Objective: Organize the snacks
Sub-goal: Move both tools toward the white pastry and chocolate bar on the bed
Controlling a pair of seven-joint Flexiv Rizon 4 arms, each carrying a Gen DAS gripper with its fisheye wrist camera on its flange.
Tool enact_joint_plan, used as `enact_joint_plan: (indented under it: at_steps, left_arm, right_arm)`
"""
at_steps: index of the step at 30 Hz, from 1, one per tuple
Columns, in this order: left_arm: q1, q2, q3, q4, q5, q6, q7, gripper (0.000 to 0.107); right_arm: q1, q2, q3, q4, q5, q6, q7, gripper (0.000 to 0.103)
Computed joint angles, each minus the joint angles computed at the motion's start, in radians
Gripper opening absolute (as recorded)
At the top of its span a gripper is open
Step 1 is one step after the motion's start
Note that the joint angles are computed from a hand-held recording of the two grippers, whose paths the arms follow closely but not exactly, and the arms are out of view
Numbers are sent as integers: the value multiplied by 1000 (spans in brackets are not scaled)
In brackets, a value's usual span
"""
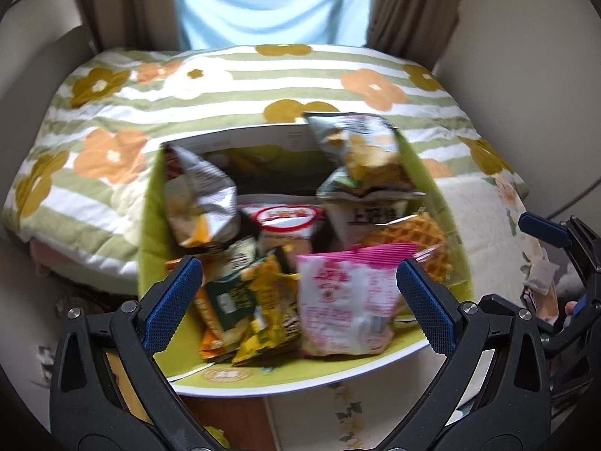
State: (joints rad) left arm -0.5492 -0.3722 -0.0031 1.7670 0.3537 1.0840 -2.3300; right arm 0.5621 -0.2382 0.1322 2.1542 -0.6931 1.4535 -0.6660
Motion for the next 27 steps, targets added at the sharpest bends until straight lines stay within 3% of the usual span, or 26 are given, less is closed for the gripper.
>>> enact_joint_plan:
  at_steps: [7, 10, 14, 17, 19, 27]
  left_arm:
    - [-68, -96, -37, -145, -18, -25, 59, 103]
    - [-118, -150, -36, -224, -26, -55, 56, 103]
    - [-187, -236, -35, -348, -40, -98, 51, 103]
    - [-238, -312, -41, -458, -63, -148, 56, 103]
    - [-269, -372, -47, -543, -82, -180, 69, 103]
    - [-391, -633, -28, -938, -147, -362, 123, 103]
  right_arm:
    - [-106, 172, -6, 174, -63, -29, 123, 102]
    - [-178, 252, 24, 253, -14, -45, 93, 102]
    - [-242, 359, 49, 340, 175, -81, -57, 102]
    - [-248, 440, 32, 385, 373, -118, -211, 102]
    - [-271, 483, 22, 409, 440, -145, -276, 102]
    - [-279, 560, -101, 457, 779, -206, -615, 102]
